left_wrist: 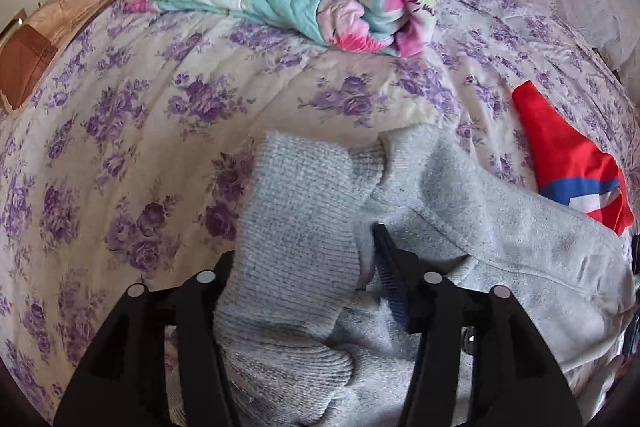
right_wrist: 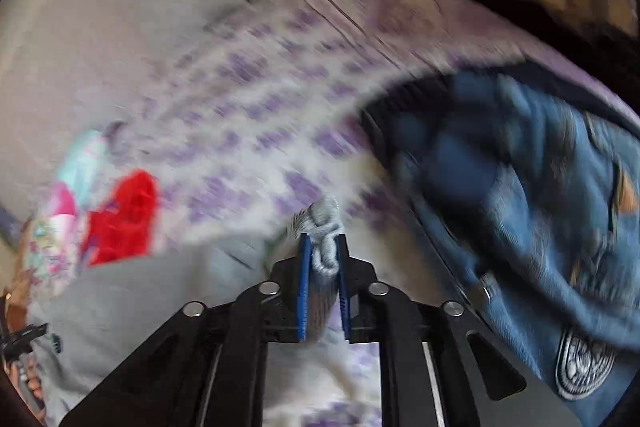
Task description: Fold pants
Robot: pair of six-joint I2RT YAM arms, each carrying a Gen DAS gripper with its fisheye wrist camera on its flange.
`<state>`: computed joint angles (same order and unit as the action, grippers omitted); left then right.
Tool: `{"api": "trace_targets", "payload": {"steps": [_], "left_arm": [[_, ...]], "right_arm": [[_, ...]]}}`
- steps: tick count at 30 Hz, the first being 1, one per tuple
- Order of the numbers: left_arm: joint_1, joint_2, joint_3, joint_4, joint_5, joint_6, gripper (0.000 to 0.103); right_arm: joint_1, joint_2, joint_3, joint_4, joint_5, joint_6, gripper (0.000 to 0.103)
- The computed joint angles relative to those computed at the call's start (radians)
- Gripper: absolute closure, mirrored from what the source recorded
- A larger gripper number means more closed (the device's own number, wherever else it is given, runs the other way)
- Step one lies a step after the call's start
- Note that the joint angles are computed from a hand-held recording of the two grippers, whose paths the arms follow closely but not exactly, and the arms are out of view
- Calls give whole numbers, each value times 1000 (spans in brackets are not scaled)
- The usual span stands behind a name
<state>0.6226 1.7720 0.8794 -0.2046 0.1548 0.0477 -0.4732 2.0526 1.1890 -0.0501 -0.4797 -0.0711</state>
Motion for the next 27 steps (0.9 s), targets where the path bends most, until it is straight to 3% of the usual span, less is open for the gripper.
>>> {"api": "trace_targets", "payload": {"steps": [1,3,4,6,9,12,14,15,16,17,19,23,25,27], "left_arm": [[16,-11,4,-16,23,9,49],[53,-65,3,-49,43,35,47],[80,-97,4,-76,73,52,45],[146,-186,-1,-147,154,106,45],[268,-368,-65,-240,251,249,35],[406,-490,-149,-341,322,439,32],[489,-515,-205,-348,334,512,32],[544,-517,-233,-334,344,535,32],[616,-514,-259,-316,357,560,33],[684,-498,-270,-313,380,589,33],[807,-453,-268,-334,409,666,33],[938,-439,-267,-434,447,841,33],[939,-445,-289,-484,451,893,32],[880,-443,-328,-487,448,880,32]], "right_arm": [[-18,-25,-39,15,-4,13,58],[-71,-121,-146,96,-23,35,34],[-104,-186,-213,136,-55,16,32],[-165,-291,-268,42,-186,-108,31],[-229,-346,-267,-344,-385,-449,19],[-203,-371,-346,-430,-346,-573,17],[-145,-335,-377,-398,-314,-537,17],[-114,-322,-402,-381,-297,-508,35],[-88,-274,-390,-417,-308,-516,98],[-74,-276,-418,-437,-298,-544,97],[-121,-430,-502,-442,-341,-636,97],[-457,-558,-364,-905,-538,-1022,97],[-639,-596,-324,-1047,-561,-1187,97],[-758,-573,-318,-1069,-533,-1257,97]]}}
